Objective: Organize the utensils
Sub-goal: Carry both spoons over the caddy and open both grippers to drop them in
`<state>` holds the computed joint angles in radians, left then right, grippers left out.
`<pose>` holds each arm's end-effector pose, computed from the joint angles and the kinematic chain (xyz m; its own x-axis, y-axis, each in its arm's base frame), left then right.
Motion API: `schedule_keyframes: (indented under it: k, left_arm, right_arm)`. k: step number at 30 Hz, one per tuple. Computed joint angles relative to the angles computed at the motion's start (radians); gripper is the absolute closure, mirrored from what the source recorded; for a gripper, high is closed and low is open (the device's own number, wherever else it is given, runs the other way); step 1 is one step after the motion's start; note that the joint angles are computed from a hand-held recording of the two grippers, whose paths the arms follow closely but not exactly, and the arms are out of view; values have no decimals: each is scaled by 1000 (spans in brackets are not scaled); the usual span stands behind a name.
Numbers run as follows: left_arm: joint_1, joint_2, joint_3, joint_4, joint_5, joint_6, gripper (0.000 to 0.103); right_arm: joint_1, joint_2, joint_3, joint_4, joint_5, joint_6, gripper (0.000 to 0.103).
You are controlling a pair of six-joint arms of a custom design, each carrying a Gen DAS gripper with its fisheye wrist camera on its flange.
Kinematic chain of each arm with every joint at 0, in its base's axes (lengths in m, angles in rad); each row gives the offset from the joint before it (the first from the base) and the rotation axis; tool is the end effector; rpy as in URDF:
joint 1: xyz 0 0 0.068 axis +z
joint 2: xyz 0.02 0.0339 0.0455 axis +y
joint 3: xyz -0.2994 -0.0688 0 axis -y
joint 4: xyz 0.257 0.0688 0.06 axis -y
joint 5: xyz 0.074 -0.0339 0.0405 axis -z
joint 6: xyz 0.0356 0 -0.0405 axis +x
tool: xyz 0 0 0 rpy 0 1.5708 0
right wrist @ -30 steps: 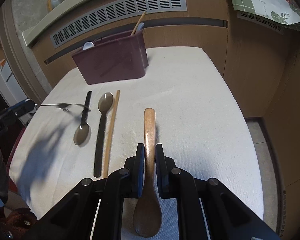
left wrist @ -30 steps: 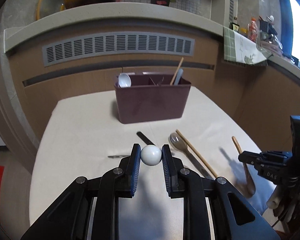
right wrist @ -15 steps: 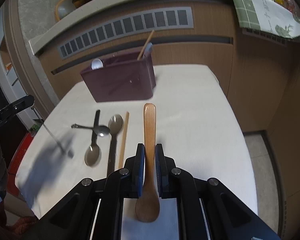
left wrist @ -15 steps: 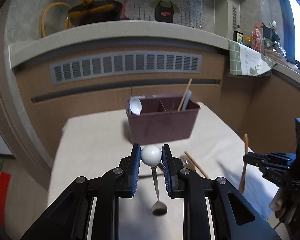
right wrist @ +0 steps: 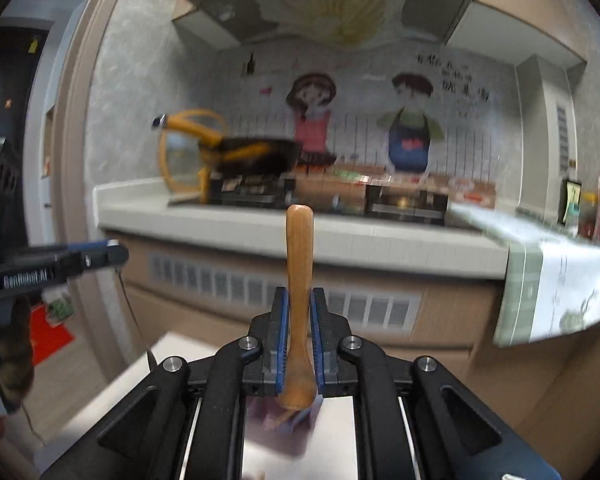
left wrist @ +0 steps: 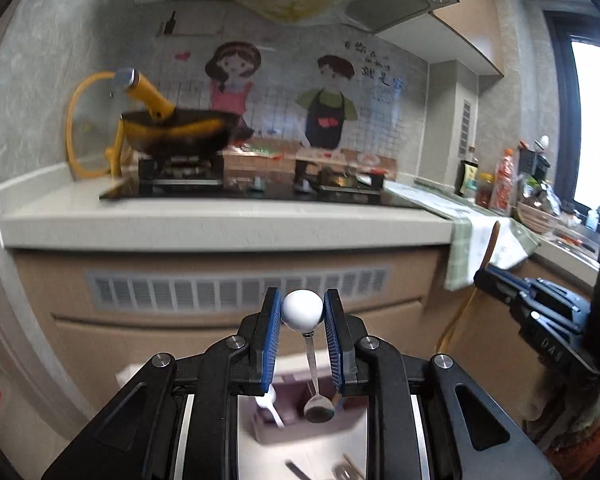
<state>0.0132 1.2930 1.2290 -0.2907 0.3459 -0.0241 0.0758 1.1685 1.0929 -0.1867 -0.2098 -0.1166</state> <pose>0.2991 -0.0081 0.4075 -0.3545 -0.0274 -0.9346 0.2970 0.9445 -0.1403 0.2673 0.0277 0.4012 -0.2249 -0.1312 -0.9655 -0.3028 0.9512 -0.0587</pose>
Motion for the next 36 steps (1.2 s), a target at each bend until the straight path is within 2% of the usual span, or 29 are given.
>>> schedule_keyframes:
  k: [4,9,22,26,29,31,36]
  left_arm:
    - [10,104,50,34,33,-21,81]
    - [7,223,46,93,68,-31,81]
    - [-28,417,62,133,36,-36,81]
    - [-1,485,66,148,173,-61,77]
    - [8,471,9,201,171,-78,67]
    - [26,431,-55,242,187,-88,64]
    - [60,315,-262,320,181,-62,64]
  right_arm:
    - [20,104,61,37,26,5,93]
    - [33,215,30,102,35,33,93]
    - [58,410,-13,204,25,69,93]
    - [47,465,0,167,-33,83,91]
    - [39,468,-17,150,-31,77,88]
    - [29,431,-58,161,-25,57,88]
    - [-26,289,-191,136,-62,0,85]
